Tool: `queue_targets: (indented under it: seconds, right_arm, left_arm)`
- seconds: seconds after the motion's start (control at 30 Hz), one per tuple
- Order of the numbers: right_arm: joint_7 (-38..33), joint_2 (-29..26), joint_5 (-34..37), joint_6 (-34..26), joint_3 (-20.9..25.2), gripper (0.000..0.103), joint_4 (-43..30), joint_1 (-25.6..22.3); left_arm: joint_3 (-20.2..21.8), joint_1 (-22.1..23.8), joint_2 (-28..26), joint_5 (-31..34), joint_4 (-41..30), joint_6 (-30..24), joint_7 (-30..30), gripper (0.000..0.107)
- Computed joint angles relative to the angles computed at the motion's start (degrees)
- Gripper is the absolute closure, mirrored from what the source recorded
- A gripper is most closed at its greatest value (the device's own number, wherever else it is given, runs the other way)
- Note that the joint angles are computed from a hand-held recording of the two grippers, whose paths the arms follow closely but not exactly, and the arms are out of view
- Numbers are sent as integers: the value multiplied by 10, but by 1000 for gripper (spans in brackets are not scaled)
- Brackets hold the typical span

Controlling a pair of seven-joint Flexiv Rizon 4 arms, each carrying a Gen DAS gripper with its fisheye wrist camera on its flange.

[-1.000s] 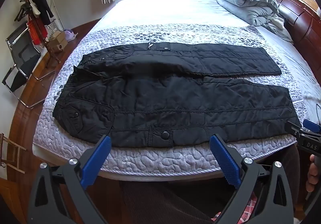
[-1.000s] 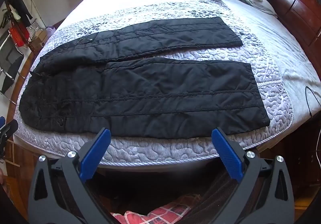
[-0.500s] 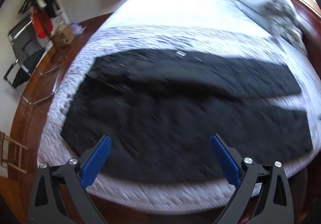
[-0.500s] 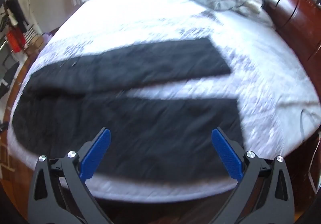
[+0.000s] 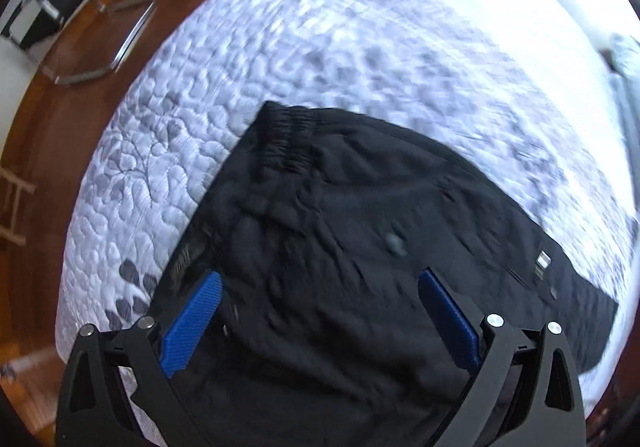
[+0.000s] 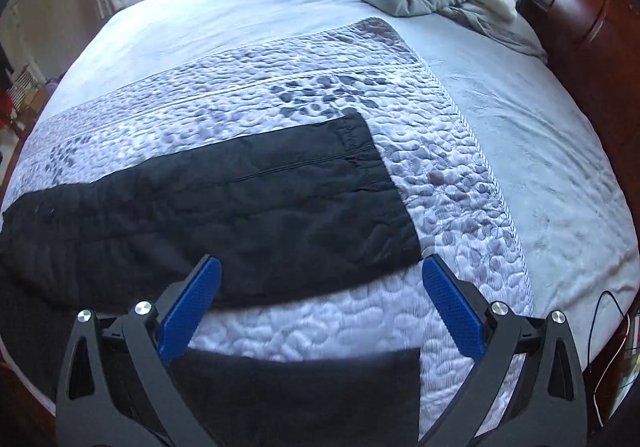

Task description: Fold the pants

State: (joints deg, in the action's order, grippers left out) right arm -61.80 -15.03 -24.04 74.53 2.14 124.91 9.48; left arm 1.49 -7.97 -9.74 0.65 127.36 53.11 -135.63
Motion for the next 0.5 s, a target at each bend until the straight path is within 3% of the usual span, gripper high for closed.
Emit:
queue_targets:
  seconds: [0.2,0.37,0.43,0.5]
  right_arm:
    - [-5,-33,-26,0,-17,2,-15,7]
    - [-21,-59,-19,-8,-13,2,-37,4]
    - [-26,-70,-7,-17,-11,2,-51,3]
    - [-33,-80,8,-23,-7,2,-64,-1]
  left_arm:
    - [3,13,-66,-15,-33,-26,26,7]
    - [0,5,-93,-33,-30,-11,41,11]
    - [-10,5,-90,-60,-10,23,53,26]
    - [-15,-3,-85,-72,-1,42,56,49]
